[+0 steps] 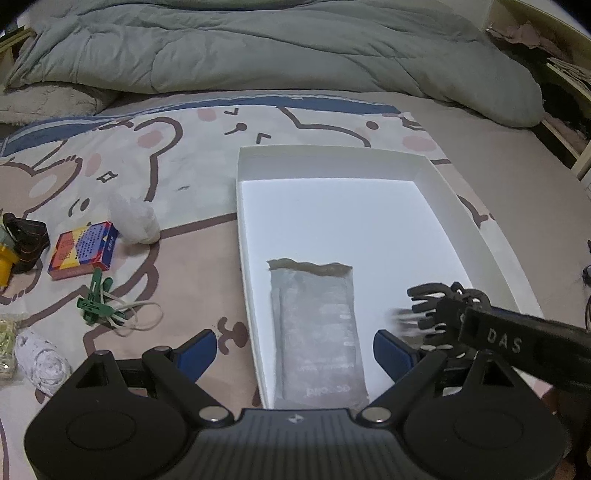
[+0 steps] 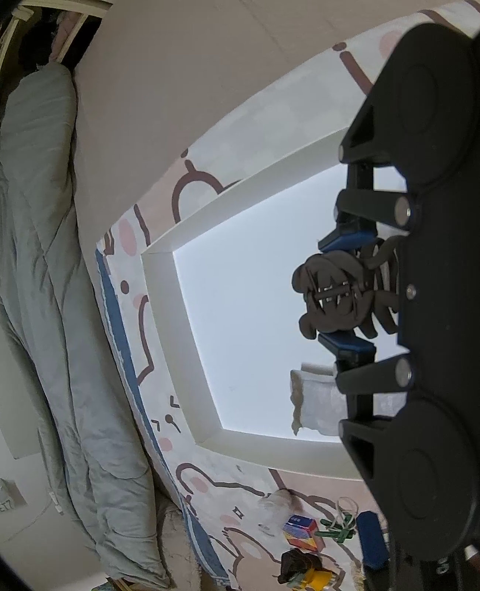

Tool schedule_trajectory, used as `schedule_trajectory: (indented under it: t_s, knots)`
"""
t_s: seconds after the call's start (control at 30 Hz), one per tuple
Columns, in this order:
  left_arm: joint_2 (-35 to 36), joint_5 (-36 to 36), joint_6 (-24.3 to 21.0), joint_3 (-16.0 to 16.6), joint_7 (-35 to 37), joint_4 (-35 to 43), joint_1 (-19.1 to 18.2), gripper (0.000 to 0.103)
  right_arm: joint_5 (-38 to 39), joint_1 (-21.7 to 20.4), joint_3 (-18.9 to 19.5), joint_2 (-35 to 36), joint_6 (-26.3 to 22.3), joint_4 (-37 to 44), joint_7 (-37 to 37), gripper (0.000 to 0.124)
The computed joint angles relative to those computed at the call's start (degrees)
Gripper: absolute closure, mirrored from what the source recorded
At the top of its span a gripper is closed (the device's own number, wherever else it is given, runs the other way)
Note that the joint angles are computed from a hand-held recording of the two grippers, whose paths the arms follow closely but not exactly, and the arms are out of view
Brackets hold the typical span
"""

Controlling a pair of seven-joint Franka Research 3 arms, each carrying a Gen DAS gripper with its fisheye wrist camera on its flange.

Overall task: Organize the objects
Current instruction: 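Lower the grey packet into the white tray and open the left gripper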

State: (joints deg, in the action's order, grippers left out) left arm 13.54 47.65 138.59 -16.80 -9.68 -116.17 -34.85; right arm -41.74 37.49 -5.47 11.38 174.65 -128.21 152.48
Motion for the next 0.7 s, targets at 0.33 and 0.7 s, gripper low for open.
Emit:
schedule_trajectory:
  t_s: [0.33, 0.7]
  knots:
    - [-0.4, -0.8, -1.3, 0.1, 0.0, -0.4, 0.5, 0.011, 6.3, -0.2, 1.9, 0.3, 0.4, -0.3, -6.6, 0.077]
    - [-0.6, -0.8, -1.4, 0.0, 0.4, -0.7, 0.8, 0.011, -2.2, 1.7, -0.7, -1.2, -3.3, 0.2, 3.1, 0.049]
